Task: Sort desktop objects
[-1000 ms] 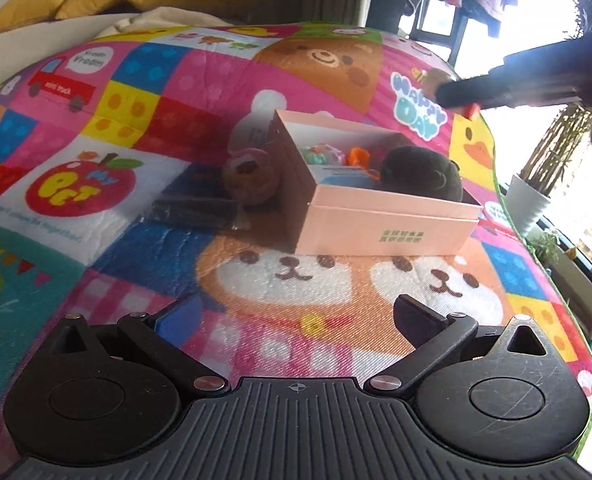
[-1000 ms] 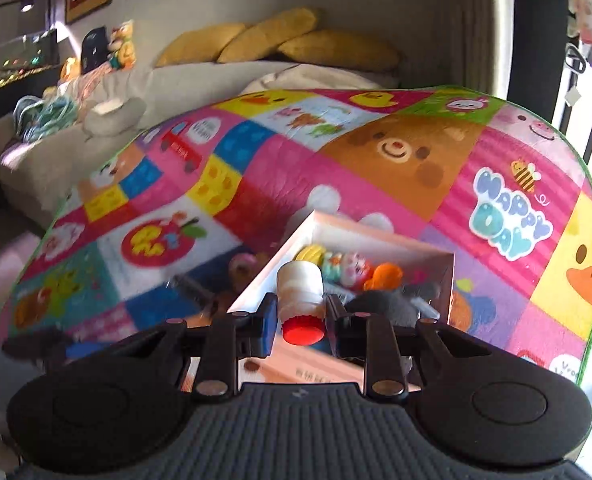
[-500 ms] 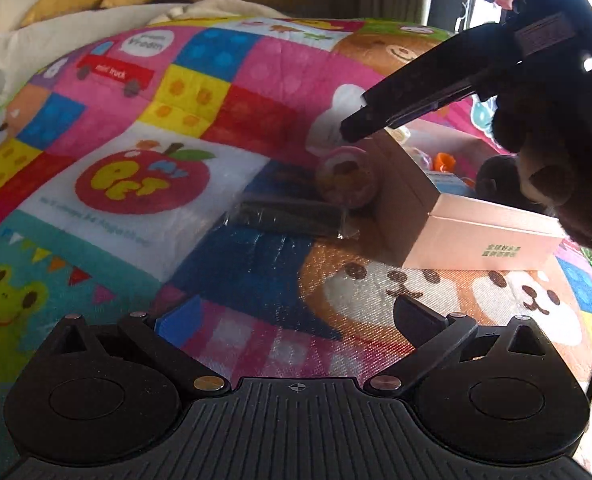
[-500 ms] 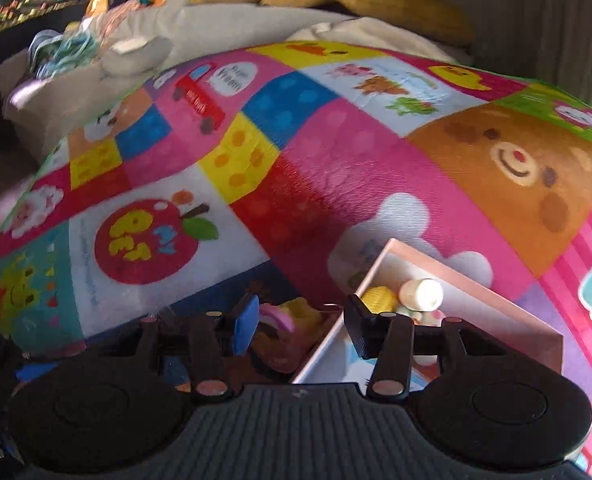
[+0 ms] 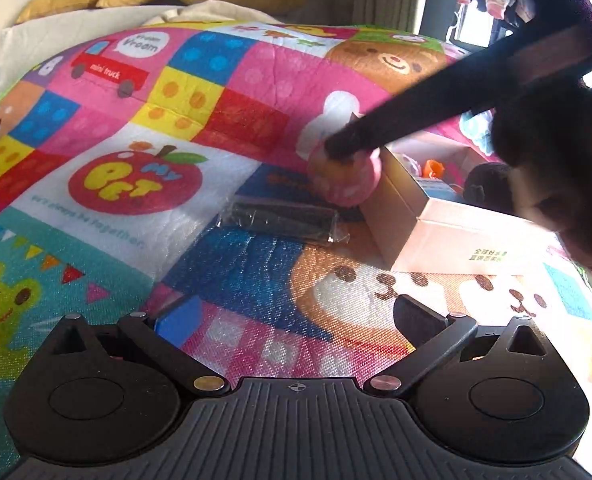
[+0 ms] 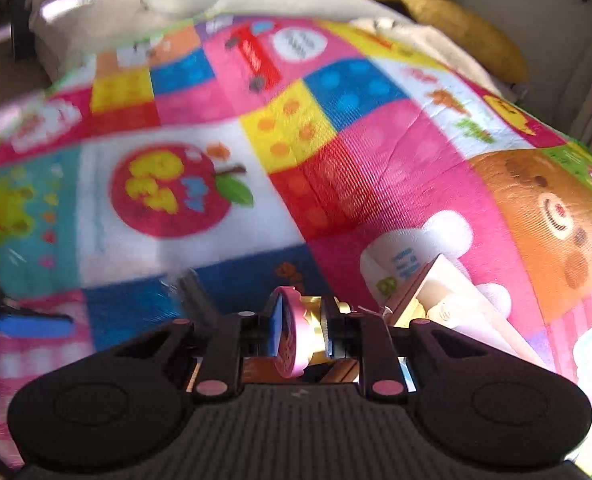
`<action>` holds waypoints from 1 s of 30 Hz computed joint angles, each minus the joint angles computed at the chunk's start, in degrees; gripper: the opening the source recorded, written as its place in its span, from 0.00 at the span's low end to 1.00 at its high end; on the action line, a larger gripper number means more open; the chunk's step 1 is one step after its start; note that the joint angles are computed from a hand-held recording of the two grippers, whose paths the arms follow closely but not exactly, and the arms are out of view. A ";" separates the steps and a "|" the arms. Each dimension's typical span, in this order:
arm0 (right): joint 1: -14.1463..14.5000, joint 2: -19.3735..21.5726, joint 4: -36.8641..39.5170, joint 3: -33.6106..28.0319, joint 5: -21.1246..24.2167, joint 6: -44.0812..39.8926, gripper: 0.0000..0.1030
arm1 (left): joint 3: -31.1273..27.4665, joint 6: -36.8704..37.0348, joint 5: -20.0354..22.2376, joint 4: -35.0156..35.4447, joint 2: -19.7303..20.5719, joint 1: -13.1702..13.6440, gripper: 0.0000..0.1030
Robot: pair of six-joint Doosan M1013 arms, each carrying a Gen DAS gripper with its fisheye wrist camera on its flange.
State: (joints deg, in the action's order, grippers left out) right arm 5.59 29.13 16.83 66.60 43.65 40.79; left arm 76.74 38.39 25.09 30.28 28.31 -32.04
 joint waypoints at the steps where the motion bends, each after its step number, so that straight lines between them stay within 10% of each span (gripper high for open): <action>1: -0.81 -0.73 3.52 0.22 1.45 -0.97 0.19 | 0.05 -0.17 0.10 0.45 -0.03 -0.10 1.00; 8: -9.55 -5.32 27.05 4.51 17.03 -1.93 0.19 | -0.20 -3.37 1.71 6.26 0.14 -1.06 1.00; 13: -13.99 -6.21 27.74 9.10 21.18 7.82 0.19 | -1.00 -2.29 3.98 9.07 0.55 -1.95 1.00; 19: -18.56 -8.25 32.76 16.12 15.60 9.28 0.26 | -3.41 2.38 4.98 10.48 1.94 -2.33 1.00; 23: -18.92 -12.05 35.27 22.32 2.27 3.21 0.77 | -8.25 3.52 9.38 12.62 4.74 -2.02 1.00; 30: -20.95 -13.46 48.23 27.10 -2.27 -8.12 0.95 | -15.46 8.81 12.66 2.66 8.83 0.32 1.00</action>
